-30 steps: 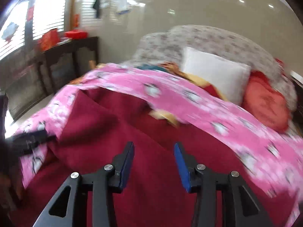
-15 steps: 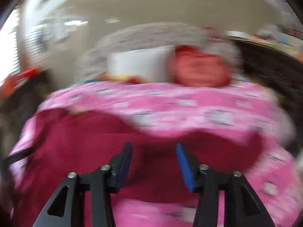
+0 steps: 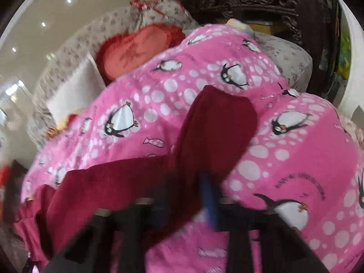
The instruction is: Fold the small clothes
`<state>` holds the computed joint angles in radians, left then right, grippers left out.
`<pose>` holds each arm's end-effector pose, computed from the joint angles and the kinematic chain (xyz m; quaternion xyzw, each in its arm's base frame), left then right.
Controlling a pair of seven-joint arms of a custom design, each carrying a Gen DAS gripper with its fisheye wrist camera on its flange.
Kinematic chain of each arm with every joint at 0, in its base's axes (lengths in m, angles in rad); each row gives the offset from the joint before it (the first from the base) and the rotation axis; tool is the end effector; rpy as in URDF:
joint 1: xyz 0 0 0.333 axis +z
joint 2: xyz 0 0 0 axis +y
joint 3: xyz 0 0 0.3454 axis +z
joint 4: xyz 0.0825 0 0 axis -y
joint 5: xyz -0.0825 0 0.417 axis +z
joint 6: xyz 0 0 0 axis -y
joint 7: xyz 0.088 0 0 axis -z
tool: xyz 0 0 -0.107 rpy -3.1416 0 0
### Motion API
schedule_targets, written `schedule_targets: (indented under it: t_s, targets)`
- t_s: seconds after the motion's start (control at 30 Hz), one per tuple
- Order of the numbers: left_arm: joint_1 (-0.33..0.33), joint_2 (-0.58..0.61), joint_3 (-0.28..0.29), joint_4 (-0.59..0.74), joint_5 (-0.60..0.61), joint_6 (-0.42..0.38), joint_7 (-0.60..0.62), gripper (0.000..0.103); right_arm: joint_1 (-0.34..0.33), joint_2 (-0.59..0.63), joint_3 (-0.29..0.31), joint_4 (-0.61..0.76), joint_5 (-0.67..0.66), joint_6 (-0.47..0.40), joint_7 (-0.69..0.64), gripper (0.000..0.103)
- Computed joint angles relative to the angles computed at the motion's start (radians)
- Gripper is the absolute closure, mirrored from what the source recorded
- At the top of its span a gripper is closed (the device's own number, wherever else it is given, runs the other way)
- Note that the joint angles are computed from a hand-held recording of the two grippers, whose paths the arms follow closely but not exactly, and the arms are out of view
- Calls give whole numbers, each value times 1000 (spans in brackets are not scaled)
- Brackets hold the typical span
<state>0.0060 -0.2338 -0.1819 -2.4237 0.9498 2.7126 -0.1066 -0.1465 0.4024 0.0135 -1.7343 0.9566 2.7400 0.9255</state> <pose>0.4960 -0.1200 0.4492 -0.8413 0.3851 -0.2613 0.2750 0.7208 -0.1300 0.4122 -0.5530 0.7315 -0.1269 0.3780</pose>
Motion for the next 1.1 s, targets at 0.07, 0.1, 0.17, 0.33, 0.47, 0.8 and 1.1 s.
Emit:
schedule_targets:
  t_s: [0.07,0.1,0.17,0.33,0.47,0.8,1.1]
  targets:
    - [3,-11,2,-9,3,11,-7,21,-43,-43,43,-37,118,21,-130,93]
    - [5,-18,0,-14,7,13,-14,21,-65,-74,65,-58,204,19,-225,93]
    - [13,-37,-4,-22,24,19,-37,21,-100,-158,94,-101,401,-32,-422,93]
    - [47,-103,-17,-53,84,62,-123,21,-43,-379,101,-218,604,-209,-750,93]
    - [85,-155,-21,-85,124,106,-204,21,72,-455,120,-266,613,-362,-886,93]
    - [168,-188,-2,-161,131,221,-283,21,405,-145,143,-123,99,-284,-616,63]
    - [167,-88,6,-75,94,216,-165,21,344,-320,68,-265,383,-68,-867,56]
